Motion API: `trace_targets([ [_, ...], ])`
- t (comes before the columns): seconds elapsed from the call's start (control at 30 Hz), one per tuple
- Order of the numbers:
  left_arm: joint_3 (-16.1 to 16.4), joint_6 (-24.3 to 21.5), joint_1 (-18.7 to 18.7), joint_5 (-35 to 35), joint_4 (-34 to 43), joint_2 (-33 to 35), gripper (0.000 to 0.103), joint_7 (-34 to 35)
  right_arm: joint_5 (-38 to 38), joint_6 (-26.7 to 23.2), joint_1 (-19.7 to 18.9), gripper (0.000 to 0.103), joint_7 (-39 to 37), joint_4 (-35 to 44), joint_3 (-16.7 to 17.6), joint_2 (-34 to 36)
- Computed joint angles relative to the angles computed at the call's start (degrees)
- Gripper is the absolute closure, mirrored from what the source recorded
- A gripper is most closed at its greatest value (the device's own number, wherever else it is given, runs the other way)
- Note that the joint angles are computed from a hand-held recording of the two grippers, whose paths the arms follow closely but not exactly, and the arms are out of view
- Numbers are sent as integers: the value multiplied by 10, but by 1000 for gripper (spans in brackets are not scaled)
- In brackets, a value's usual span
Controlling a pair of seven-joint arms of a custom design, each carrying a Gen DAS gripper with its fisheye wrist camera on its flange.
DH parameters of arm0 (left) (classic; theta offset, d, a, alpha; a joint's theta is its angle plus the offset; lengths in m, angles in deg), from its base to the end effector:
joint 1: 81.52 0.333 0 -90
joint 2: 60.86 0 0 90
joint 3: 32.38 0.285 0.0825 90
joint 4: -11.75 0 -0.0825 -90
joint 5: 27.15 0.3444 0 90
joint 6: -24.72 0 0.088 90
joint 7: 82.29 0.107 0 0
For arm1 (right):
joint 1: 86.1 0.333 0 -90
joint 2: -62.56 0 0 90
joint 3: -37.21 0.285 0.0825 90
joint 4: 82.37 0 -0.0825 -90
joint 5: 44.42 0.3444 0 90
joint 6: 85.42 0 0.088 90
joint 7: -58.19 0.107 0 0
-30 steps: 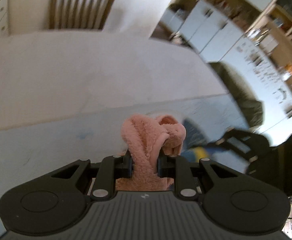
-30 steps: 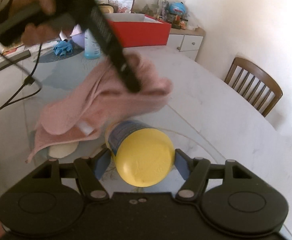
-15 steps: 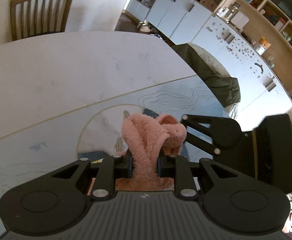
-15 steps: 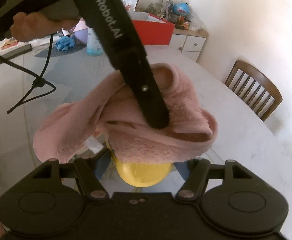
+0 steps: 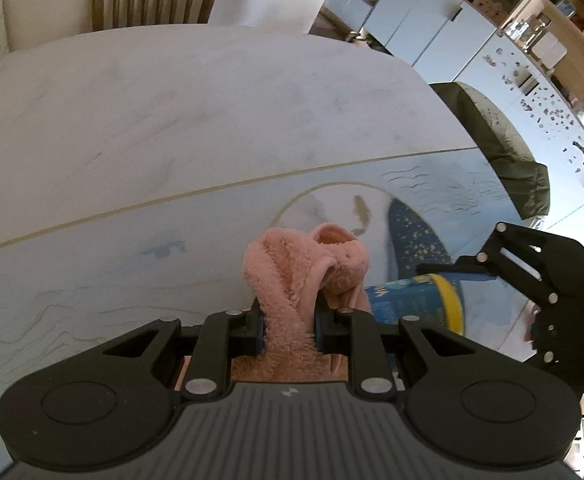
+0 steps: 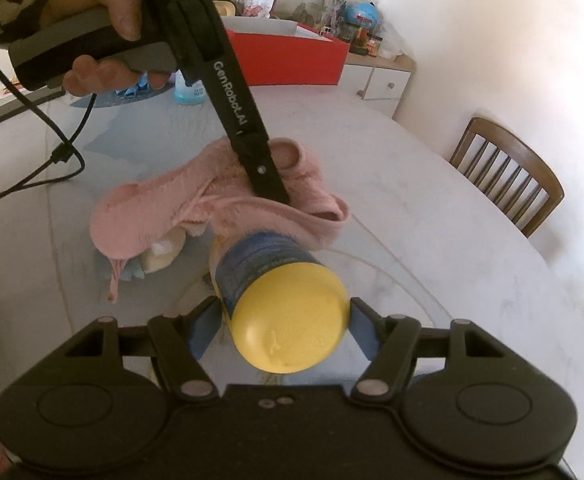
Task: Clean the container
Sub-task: 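Wipe the jar's label side with the towel in the left tool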
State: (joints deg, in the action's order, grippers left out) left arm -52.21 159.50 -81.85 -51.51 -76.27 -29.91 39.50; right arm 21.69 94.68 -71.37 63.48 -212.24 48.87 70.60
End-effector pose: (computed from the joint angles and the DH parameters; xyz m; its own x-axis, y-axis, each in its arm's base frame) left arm 0.6416 -0.1998 0.3806 -0.5761 -0.7422 0.3425 -0.7978 0.4194 -0.4333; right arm 0.4947 0.1539 0.3472 0.6328 -0.7509 0.1889 -0.4957 -0.5803 -0.6462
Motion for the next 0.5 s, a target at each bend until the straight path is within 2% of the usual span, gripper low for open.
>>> trace_targets([
  [0.17, 14, 4, -11, 28, -4, 1, 83, -24, 10, 0, -1, 35, -8, 3, 0, 5],
  [0.27, 9, 9, -6, 27, -8, -4, 83, -26, 10, 2, -2, 35, -7, 5, 2, 8],
  [0.37, -2, 15, 3, 8, -15, -17, 83, -14, 26, 1, -6, 35, -19, 11, 7, 13],
  [0.5, -21, -2, 22, -47, -17, -37, 83, 26, 16, 3, -4, 35, -9, 13, 4, 16],
])
